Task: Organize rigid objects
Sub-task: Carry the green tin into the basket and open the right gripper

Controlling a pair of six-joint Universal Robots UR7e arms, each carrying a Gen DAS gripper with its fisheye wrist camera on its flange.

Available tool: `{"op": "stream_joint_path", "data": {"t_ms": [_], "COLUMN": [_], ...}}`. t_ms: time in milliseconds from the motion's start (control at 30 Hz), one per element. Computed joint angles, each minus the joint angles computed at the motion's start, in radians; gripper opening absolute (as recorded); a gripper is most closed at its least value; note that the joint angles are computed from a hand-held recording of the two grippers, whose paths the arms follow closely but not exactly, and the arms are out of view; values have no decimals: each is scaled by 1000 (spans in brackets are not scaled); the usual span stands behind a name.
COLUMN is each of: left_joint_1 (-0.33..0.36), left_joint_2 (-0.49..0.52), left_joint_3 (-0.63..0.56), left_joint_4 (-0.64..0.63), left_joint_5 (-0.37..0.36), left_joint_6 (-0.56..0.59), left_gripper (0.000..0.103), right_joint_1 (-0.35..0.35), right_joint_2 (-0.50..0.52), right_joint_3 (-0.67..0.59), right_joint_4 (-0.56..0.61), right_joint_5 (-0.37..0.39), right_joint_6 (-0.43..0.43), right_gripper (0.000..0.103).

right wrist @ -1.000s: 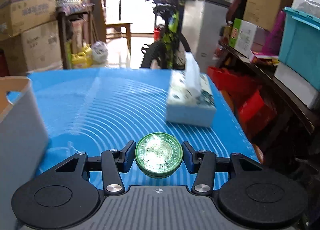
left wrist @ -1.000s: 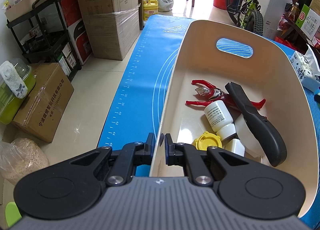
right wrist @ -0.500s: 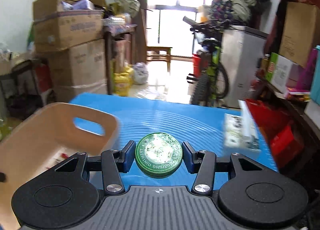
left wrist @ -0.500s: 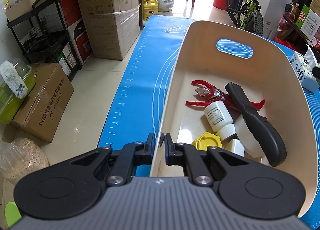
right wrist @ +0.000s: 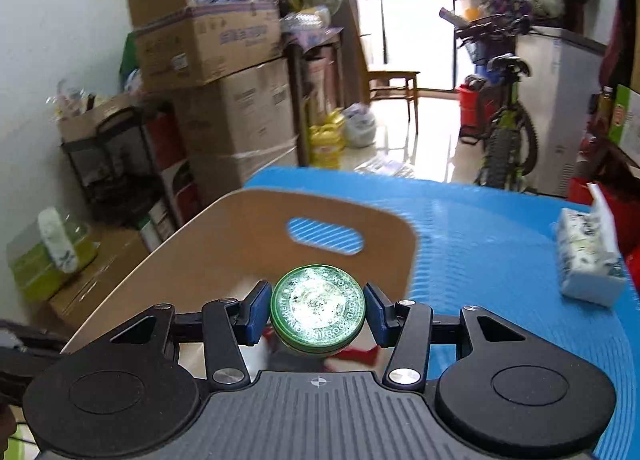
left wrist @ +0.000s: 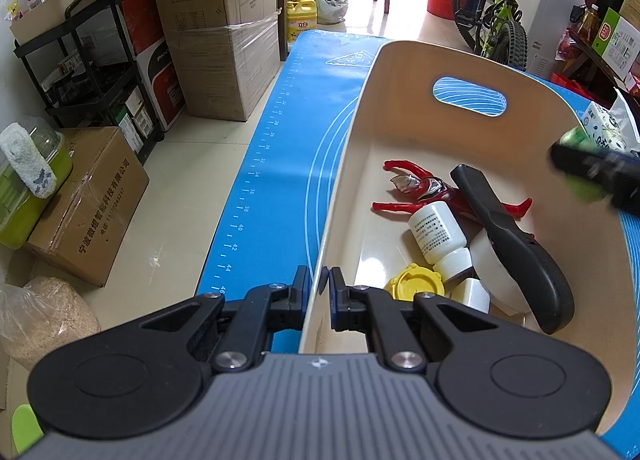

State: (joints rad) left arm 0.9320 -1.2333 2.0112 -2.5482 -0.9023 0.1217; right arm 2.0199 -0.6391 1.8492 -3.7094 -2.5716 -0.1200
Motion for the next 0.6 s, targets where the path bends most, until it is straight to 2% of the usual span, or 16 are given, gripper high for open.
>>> {"op": "stream_joint_path", "data": {"t_ms": [167, 333, 500, 600], "left_joint_1": [-1, -3, -5, -10], "left_joint_2": [0, 0, 2, 6], "left_joint_3": [-1, 1, 2, 4], "left_joint_4": [1, 2, -2, -3], "left_joint_5": [1, 8, 14, 25], "left_joint_6": [0, -1, -1, -9], "left_gripper": [11, 12, 12, 13], "right_joint_1": [-4, -6, 3, 6], "right_joint_2": [22, 18, 14, -2], "right_joint_3": [-8, -14, -26, -13], "right_joint_4": [90, 282, 358, 368], "right_joint_5": [41, 44, 21, 34], "right_joint_6": [69, 164, 180, 205], "right_gripper": [55, 55, 54, 61]}}
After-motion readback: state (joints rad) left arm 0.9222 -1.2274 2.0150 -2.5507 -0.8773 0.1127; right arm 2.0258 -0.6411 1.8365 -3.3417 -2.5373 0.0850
